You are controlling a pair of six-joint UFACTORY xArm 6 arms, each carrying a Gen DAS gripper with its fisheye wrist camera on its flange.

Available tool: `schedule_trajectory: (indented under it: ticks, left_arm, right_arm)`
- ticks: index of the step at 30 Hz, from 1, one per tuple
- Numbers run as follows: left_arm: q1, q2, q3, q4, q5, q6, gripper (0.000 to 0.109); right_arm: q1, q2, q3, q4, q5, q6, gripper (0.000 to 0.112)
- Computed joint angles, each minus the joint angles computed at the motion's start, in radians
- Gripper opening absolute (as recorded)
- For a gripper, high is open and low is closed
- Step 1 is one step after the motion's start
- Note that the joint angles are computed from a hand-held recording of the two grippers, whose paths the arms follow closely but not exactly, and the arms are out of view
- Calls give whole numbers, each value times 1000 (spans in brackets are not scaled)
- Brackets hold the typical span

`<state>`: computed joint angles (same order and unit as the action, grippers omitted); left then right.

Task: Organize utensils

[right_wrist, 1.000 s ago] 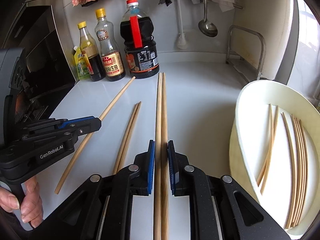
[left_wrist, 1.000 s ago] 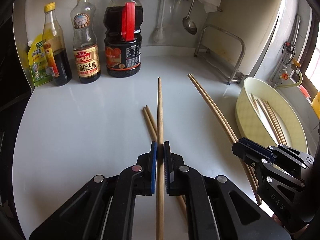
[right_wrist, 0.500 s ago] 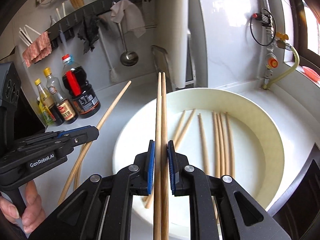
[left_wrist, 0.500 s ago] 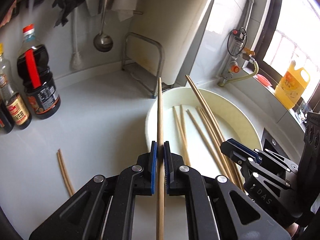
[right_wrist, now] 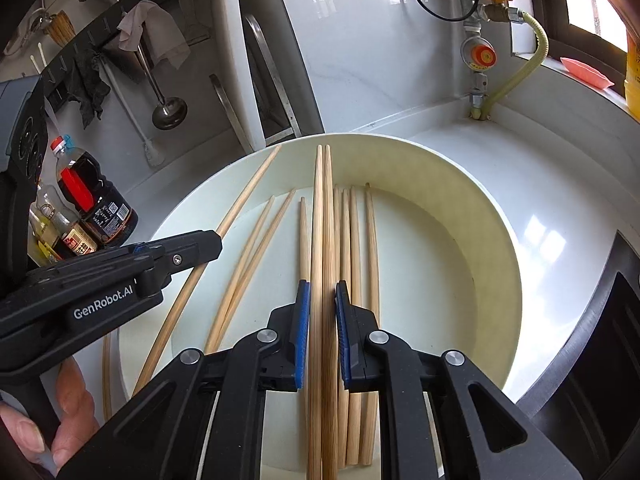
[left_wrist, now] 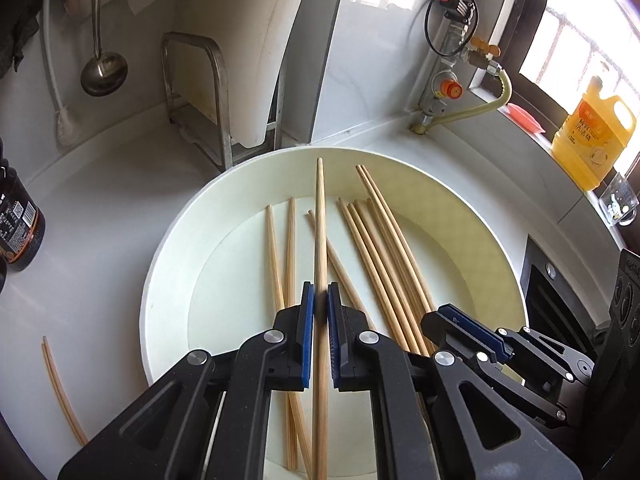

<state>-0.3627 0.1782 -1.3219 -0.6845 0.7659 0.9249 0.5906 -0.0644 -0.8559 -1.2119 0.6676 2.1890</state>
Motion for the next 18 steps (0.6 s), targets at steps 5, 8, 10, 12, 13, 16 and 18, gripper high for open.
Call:
schedule_trajectory:
  ticks: [5, 8, 10, 12, 13, 16, 18]
  left_arm:
    - [-1, 16, -5, 36, -40, -32, 28]
    - [15, 0, 7, -1, -69, -7, 65]
    - [26, -13, 15, -23, -87, 8, 67]
    - [41, -19, 13, -23, -76, 6, 68]
    - [48, -23, 13, -24, -73, 5, 68]
    - [74, -34, 19, -30, -65, 9, 69]
    - [90, -46, 28, -36, -62, 12, 70]
  right_arm:
    - [2, -4, -2, 5, 18, 1, 13]
    - [7, -20, 8, 3, 37, 12, 13]
    - [7, -25, 11, 8, 40, 8, 13]
    - [10, -25, 8, 9, 45, 4, 13]
    - [12, -24, 5, 10, 45, 0, 13]
    - [23, -23, -6, 8, 55, -10, 13]
    - [31, -23, -11, 5, 59, -12, 14]
